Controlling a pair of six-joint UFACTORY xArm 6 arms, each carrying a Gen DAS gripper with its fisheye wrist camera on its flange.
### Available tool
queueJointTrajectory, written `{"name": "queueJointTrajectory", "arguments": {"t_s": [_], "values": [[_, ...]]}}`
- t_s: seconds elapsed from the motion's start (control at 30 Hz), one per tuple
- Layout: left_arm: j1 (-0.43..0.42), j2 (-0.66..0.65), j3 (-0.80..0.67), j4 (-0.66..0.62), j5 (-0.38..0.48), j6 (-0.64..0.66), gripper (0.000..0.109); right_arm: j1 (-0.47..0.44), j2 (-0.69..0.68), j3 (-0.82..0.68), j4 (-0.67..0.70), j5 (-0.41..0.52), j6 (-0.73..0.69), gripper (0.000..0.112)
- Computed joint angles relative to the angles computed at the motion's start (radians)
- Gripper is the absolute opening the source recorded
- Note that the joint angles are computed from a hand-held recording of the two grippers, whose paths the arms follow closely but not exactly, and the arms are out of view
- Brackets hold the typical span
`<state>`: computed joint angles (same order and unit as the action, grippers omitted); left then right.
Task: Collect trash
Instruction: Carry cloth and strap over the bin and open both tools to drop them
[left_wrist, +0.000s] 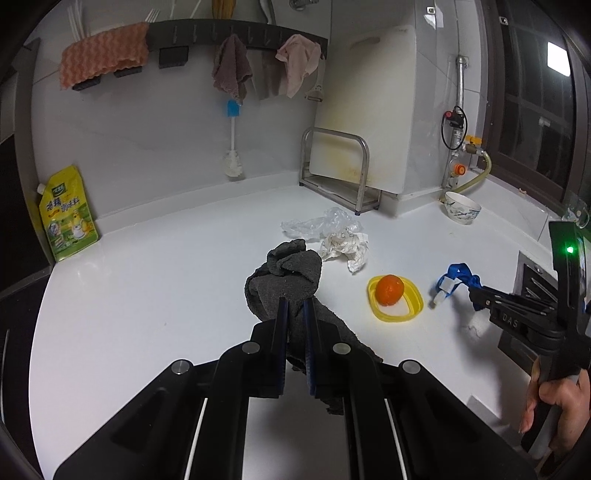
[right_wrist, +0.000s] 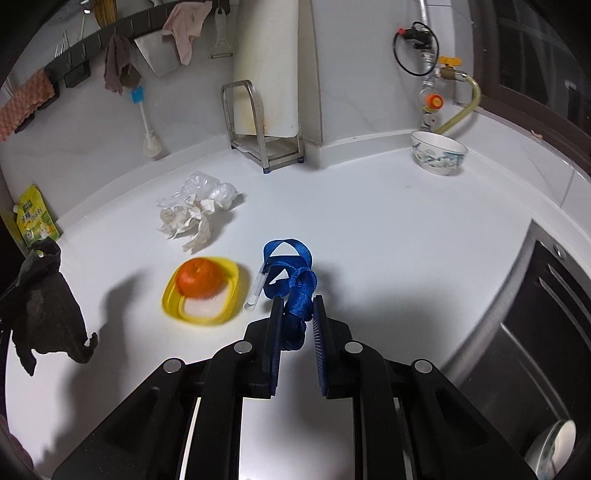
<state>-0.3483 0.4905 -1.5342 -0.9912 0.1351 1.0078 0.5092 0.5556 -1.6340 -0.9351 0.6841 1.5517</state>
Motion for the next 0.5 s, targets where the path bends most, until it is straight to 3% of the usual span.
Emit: {"name": "queueJointTrajectory", "arguments": {"t_s": [0.5], "values": [[-0.018, -0.308, 0.389, -0.311, -0.045, 0.315, 0.009, 0.198, -0.168, 0.242, -0.118, 0.048, 0.249, 0.015]]}}
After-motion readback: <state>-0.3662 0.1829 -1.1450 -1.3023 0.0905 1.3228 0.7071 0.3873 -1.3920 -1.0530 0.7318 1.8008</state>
